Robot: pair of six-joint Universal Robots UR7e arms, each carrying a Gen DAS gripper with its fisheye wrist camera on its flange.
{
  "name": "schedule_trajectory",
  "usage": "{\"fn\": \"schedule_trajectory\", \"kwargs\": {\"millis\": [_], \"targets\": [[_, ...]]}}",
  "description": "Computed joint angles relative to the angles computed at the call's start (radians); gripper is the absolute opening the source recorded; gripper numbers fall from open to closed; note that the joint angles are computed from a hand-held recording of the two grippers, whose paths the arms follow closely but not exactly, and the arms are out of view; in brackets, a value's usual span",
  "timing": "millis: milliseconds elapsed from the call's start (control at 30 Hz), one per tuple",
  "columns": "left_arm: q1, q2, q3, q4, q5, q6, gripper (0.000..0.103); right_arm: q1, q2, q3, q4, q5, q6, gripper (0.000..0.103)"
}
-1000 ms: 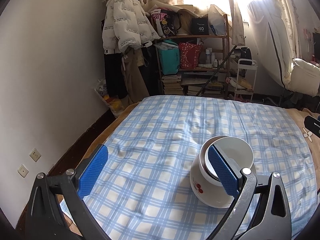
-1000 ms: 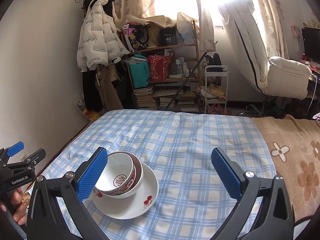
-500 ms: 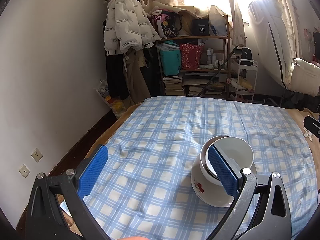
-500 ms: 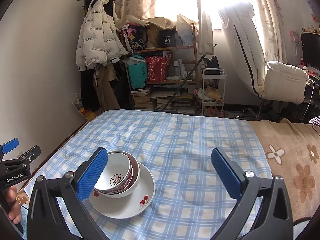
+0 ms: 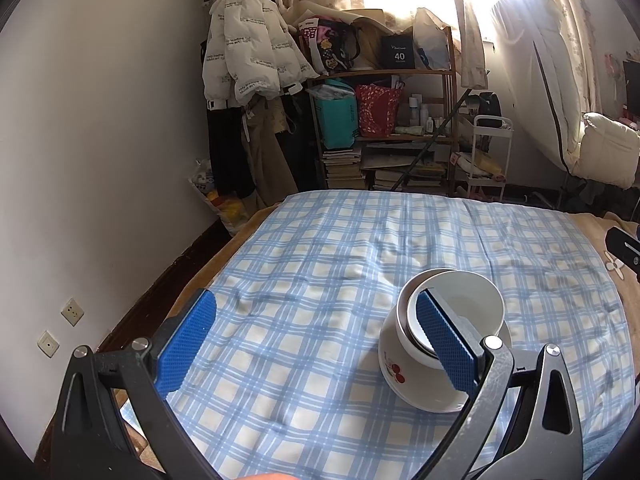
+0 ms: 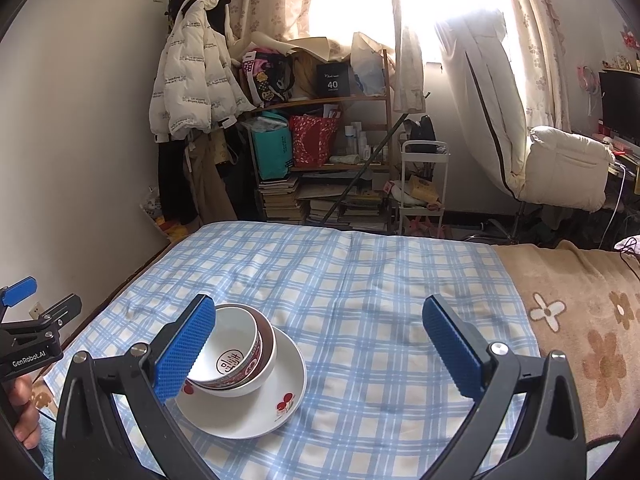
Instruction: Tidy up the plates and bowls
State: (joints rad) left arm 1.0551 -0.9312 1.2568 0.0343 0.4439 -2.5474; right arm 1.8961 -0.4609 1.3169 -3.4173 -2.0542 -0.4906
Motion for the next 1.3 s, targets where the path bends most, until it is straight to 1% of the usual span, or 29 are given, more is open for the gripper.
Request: {"fn": "schedule_trajectory", "kwargs": {"millis": [367,667,1300], "targets": [[0.000,0.001,-0.002,0.005,0.001,-0.005,0.099,-0.001,-0.003,-0.001,0.003,-0.007,0.003,0.103],[0.001,-0.001,0.007,-0.021,-0.006,0.017,0.099,-0.001,-0.004,0.001,0.005,-0.006,0.002,0.103],[0.003,-0.006,0.015,-0.025,-0.003,0.024,0.099,0.000,-0.003,0.001,0.007,-0.007,0.003,0.103]]}}
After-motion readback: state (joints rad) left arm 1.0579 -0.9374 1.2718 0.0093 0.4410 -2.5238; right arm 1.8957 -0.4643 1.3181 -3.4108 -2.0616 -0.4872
